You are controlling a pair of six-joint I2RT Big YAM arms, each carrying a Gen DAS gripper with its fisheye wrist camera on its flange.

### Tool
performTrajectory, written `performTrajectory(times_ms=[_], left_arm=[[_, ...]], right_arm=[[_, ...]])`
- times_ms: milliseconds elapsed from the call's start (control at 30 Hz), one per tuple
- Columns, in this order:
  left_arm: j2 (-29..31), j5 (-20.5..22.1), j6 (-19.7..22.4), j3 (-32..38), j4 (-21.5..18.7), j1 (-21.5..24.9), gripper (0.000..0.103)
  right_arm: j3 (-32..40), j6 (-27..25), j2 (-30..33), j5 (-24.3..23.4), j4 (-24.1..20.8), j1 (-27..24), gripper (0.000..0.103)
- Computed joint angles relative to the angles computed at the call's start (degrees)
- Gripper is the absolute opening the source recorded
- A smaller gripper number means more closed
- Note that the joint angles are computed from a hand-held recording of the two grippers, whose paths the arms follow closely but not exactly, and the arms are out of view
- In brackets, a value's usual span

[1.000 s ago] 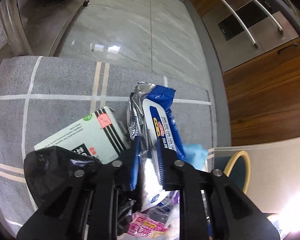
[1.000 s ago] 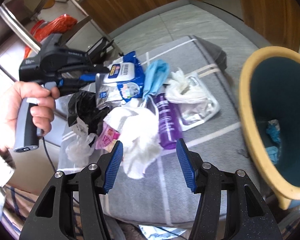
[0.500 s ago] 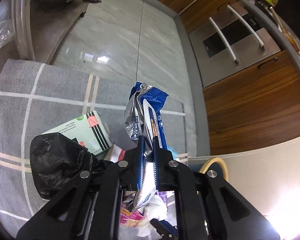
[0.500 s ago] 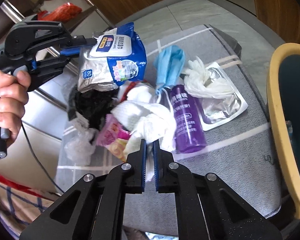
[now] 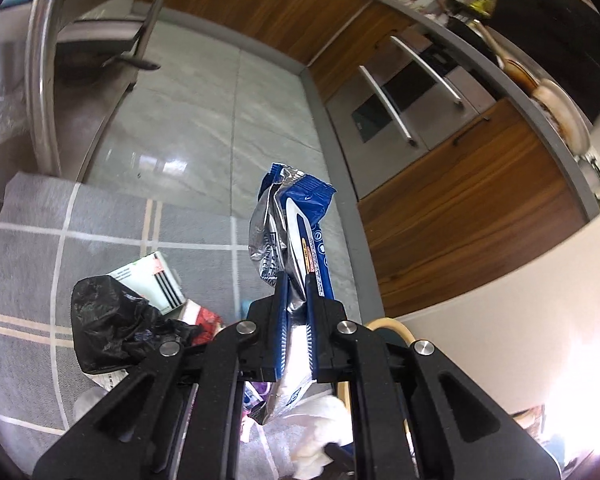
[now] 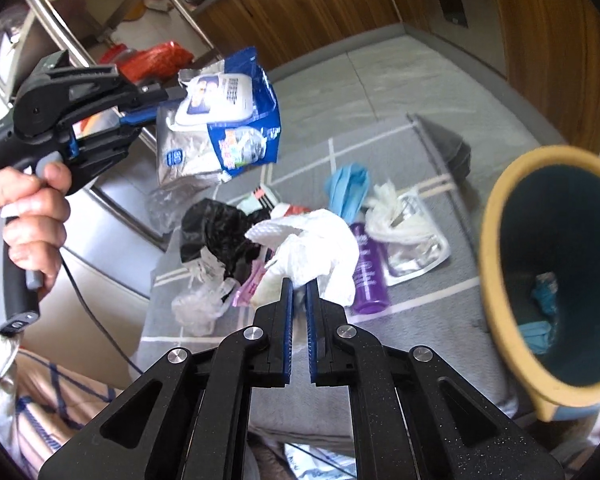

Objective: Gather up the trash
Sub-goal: 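Drop the wrapper into the bin with the left gripper while the right gripper drops white tissue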

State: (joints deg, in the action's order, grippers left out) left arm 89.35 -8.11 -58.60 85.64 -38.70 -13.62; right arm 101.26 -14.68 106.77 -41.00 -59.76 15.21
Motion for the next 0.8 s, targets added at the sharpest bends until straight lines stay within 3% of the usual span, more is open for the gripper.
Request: performTrajectory(times_ms=[433, 800], left_arm=[[9.52, 1.07, 9.82, 12.97, -1.21, -7.46, 0.007], [22.2, 2.01, 19.24, 27.92, -6.57, -12.64, 0.007]], right_arm=[[-1.83, 2.27, -3.1, 4.45, 5.7, -6.78, 0.007], [-2.74, 6.1, -1.96, 11.42, 8.44, -11.53, 0.007]])
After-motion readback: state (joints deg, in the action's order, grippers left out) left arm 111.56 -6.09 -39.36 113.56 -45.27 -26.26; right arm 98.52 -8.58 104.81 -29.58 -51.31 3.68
